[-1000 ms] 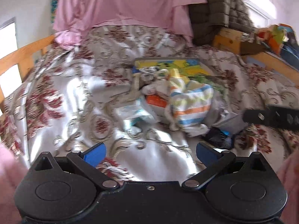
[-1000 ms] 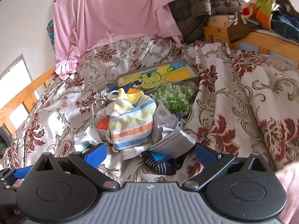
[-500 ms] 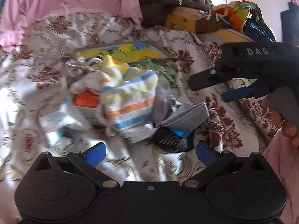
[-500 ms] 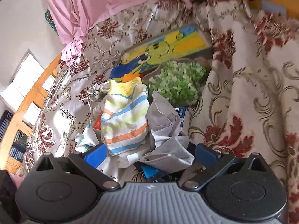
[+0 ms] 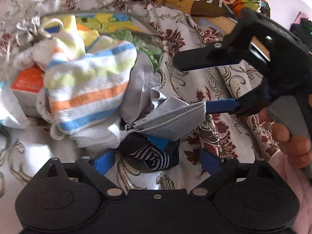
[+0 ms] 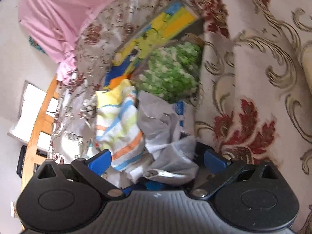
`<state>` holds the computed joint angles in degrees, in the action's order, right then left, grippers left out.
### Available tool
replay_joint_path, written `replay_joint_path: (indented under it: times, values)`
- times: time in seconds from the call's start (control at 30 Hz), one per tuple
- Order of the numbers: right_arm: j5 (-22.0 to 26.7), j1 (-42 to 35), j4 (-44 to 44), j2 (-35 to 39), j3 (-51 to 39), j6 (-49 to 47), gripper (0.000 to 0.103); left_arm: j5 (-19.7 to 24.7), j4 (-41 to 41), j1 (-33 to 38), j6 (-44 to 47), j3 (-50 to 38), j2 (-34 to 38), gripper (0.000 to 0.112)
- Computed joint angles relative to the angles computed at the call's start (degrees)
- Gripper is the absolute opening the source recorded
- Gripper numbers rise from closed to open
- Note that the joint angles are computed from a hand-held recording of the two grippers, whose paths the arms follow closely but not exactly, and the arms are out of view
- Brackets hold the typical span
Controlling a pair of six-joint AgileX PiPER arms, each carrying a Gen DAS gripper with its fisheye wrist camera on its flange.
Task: Organize soft objects
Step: 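Grasp the grey mask with the right gripper while the left gripper grasps the navy sock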
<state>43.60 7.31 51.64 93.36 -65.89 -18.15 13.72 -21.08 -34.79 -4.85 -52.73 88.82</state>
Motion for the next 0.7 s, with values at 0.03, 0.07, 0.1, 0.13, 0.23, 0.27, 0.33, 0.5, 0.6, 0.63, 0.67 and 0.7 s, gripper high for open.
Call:
replay_joint_path:
  times: [0.03,0.07,0.1,0.13,0.23,0.27,0.33,0.5,0.6,0.63,0.67,0.7]
  values:
    - [0.82,-0.04,-0.52,0.51,-0.54,0.97,0.103,0.22,-3.82,0.52,3.67,-0.36,0.63,0.089]
    - [1.75,-0.13,-0.62,1.24,-1.1,1.15,0.103,0.26,-6.42,0.85,6.21,-0.63,1.21,0.088]
    - [2.45,0.04,-1.18,1.74,-1.54,1.57,0.103,0.27,-9.2,1.1,8.95,-0.94,1.86,0.087]
    - [3.05,0.39,-1.99,2.25,-2.2,2.2,0.103,0.49,-11.58,1.37,11.37,-1.12,2.25,0.085]
    - [4.36,1.3,-2.2,2.77,-3.14,1.42,0.102,1.23,-15.25,1.77,14.9,-1.35,3.01,0.078]
    - [4.55,1.37,-1.7,2.75,-3.15,0.54,0.102,1.34,-15.34,1.81,14.97,-1.46,3.16,0.076]
    - [4.42,1.46,-0.61,2.06,-2.45,-0.76,0.1,1.45,-13.81,1.77,13.46,-1.74,3.28,0.069]
    - [6.08,0.08,4.71,1.03,-0.94,-5.05,0.095,1.65,-15.35,2.49,13.79,-1.6,3.47,0.055]
    - [6.43,0.3,4.95,1.15,-1.33,-5.87,0.09,1.52,-15.5,2.52,14.01,-1.39,3.49,0.047]
    - [6.41,0.67,4.22,1.37,-1.74,-5.44,0.089,1.46,-15.5,2.37,14.05,-1.18,3.32,0.045]
    - [6.14,1.15,3.35,1.57,-2.12,-4.85,0.088,1.48,-15.81,2.36,14.42,-1.1,3.27,0.045]
    - [5.78,1.74,2.41,1.71,-2.43,-4.19,0.087,1.47,-15.8,2.27,14.37,-1.0,3.14,0.045]
